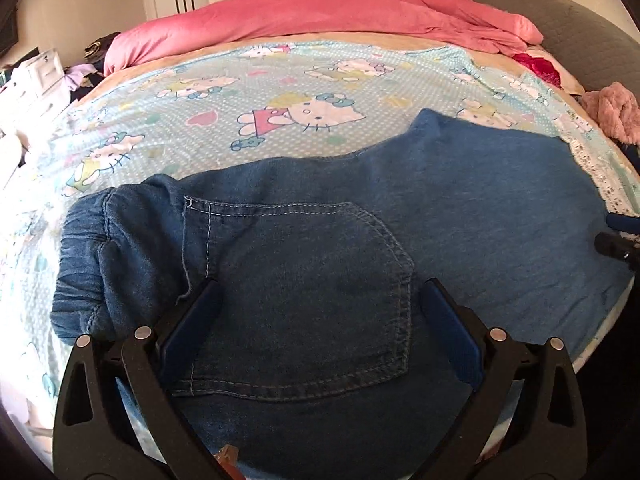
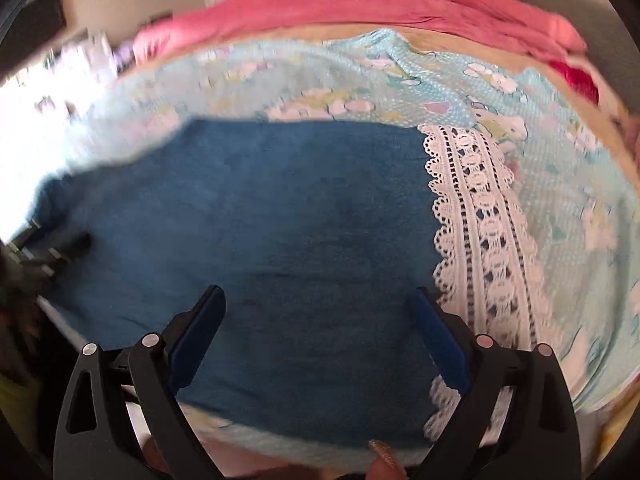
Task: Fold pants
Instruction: 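Open both tools and smooth the folded jeans flat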
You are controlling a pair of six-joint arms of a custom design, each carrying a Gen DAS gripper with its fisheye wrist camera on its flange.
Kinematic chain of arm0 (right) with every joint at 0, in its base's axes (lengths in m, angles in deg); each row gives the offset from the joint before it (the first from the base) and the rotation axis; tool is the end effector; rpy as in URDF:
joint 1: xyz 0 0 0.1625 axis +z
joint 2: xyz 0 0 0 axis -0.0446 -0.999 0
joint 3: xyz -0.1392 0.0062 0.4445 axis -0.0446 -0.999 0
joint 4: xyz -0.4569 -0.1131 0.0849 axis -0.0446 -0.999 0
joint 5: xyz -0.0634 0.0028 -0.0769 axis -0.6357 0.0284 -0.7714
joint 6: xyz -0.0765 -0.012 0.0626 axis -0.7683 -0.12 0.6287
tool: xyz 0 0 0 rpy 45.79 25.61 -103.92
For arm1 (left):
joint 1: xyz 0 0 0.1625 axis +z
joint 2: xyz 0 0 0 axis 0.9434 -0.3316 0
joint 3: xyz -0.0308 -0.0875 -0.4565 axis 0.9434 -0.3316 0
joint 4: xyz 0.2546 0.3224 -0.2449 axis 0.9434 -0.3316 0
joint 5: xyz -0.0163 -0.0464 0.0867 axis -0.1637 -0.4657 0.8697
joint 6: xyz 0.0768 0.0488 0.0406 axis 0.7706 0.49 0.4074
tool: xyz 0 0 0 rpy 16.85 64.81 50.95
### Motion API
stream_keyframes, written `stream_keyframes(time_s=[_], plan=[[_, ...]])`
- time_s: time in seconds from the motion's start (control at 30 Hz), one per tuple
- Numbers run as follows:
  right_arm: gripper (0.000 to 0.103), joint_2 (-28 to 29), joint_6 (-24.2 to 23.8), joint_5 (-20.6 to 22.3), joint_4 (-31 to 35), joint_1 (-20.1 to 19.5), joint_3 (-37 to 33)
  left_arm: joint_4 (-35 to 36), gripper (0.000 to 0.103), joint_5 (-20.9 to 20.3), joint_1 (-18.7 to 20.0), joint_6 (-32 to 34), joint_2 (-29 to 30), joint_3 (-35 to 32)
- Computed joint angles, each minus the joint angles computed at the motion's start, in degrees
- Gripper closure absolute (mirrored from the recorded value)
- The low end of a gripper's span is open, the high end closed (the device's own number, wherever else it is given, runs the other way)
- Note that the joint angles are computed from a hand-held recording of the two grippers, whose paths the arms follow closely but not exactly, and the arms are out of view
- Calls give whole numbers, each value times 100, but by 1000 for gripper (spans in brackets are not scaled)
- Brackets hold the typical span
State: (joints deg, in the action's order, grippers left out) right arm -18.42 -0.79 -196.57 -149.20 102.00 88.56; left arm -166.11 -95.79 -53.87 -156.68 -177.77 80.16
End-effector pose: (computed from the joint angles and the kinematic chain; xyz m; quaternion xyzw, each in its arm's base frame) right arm 0.1477 -0.3358 0.2013 0.2464 -0.9142 0.2047 0.2482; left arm -0.1909 -0.2762 0.1591 0.1037 0.8664 -0.3148 0.3736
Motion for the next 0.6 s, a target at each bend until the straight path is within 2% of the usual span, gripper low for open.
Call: stream_keyframes(time_s=[0.07, 0.23, 0.47, 0.6], plan=[[10, -393, 175, 246, 199, -66, 86, 36, 9, -31, -138, -79, -120, 0], [10, -1272, 269, 485, 426, -93, 294, 79, 9, -48, -427, -172, -287, -46], [10, -2191, 307, 687, 772, -157, 362, 199, 9, -3, -852, -308, -385, -164], [10, -2532, 291, 735, 878, -137, 378, 243, 9, 12, -1022, -322, -292, -266]])
